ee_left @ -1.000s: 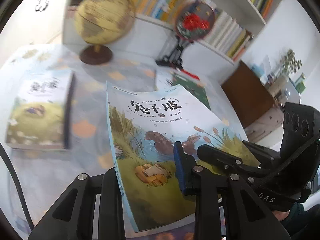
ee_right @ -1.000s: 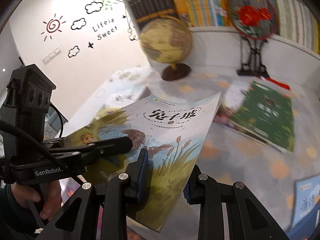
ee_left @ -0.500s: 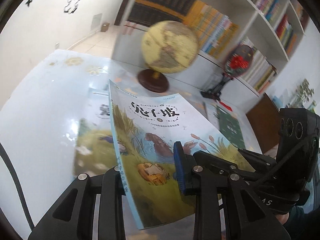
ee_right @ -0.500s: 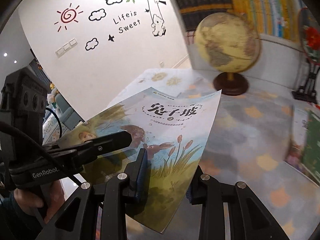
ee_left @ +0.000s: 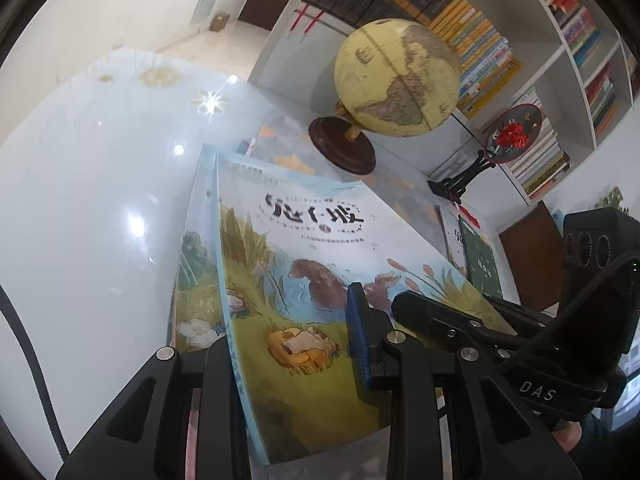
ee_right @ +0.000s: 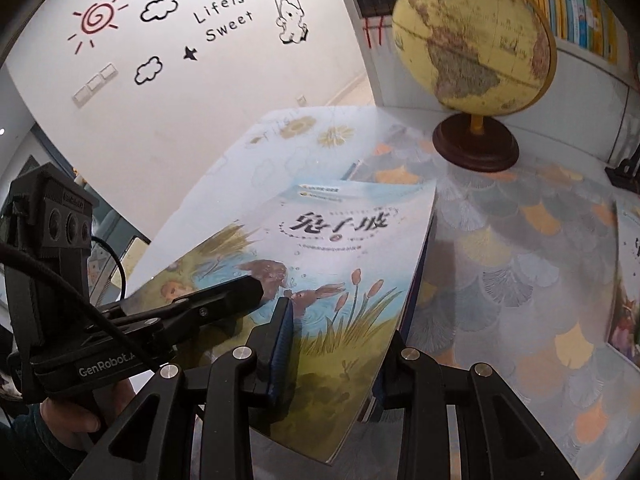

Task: Organize books

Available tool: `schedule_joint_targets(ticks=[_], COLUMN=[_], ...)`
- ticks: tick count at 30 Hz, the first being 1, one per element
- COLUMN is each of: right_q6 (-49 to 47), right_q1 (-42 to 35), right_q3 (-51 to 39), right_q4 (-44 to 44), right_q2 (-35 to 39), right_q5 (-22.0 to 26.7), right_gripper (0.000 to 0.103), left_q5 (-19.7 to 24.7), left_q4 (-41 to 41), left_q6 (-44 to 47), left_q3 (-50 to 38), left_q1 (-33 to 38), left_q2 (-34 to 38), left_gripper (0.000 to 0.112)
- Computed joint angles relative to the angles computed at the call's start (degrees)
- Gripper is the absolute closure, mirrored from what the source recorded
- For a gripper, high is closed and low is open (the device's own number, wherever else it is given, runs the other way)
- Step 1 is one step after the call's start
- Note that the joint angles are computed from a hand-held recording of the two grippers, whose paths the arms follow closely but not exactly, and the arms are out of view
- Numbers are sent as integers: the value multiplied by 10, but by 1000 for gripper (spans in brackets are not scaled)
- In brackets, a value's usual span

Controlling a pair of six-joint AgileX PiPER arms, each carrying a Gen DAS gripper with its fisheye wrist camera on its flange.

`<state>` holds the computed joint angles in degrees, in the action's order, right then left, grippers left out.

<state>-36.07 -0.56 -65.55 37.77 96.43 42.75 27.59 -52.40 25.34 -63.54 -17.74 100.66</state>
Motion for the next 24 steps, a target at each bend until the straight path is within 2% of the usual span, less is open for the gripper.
schedule_joint_targets(ticks=[10,14,18,24], right_q6=[18,28,42,49], right_q1=[1,11,20,19], right_q3=[-23,-28,-29,-22], right_q4=[-9,-18,-25,-32], right_q2=[51,64,77,88], right_q5=[9,9,2,-2], right_gripper=[71,71,71,70], left_q5=[23,13,-6,-15], left_q4=[-49,-33,29,48], left_q6=[32,14,-47,-54], left_q3=[12,23,25,26], left_q1=[49,57,50,47], left_q2=[30,31,29,27], left_gripper=[85,85,85,83])
